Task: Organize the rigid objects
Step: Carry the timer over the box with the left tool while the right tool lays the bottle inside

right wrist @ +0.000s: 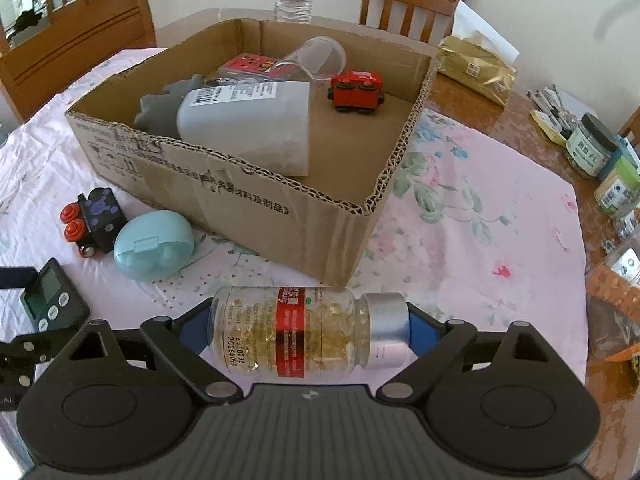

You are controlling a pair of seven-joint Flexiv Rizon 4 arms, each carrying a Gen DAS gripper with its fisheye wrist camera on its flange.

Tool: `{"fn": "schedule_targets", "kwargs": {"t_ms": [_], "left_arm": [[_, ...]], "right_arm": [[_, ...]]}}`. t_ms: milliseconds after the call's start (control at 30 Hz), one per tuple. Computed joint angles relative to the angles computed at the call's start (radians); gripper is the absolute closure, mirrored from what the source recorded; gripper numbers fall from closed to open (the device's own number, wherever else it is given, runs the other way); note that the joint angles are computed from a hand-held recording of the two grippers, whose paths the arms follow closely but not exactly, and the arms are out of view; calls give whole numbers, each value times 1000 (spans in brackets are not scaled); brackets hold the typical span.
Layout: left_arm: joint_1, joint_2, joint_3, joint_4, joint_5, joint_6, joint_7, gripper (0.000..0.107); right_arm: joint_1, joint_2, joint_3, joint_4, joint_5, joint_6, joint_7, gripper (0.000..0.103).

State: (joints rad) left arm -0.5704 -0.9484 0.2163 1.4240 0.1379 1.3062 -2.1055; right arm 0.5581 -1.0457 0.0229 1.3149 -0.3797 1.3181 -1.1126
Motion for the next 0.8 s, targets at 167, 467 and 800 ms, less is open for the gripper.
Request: {"fn": "schedule_targets", "kwargs": {"t_ms": [167,467,800], "left_arm": [[23,25,-23,21,7,4,46,37],[68,99,-61,75,2,-1,165,37],[31,135,-7,56,12,-32,110,37]], "right_arm": [[-40,26,57,17,8,2,-79,7],[-128,96,169,34,39,-3,-340,7],[-171,-30,257,-272,94,-115,-646,7]]}}
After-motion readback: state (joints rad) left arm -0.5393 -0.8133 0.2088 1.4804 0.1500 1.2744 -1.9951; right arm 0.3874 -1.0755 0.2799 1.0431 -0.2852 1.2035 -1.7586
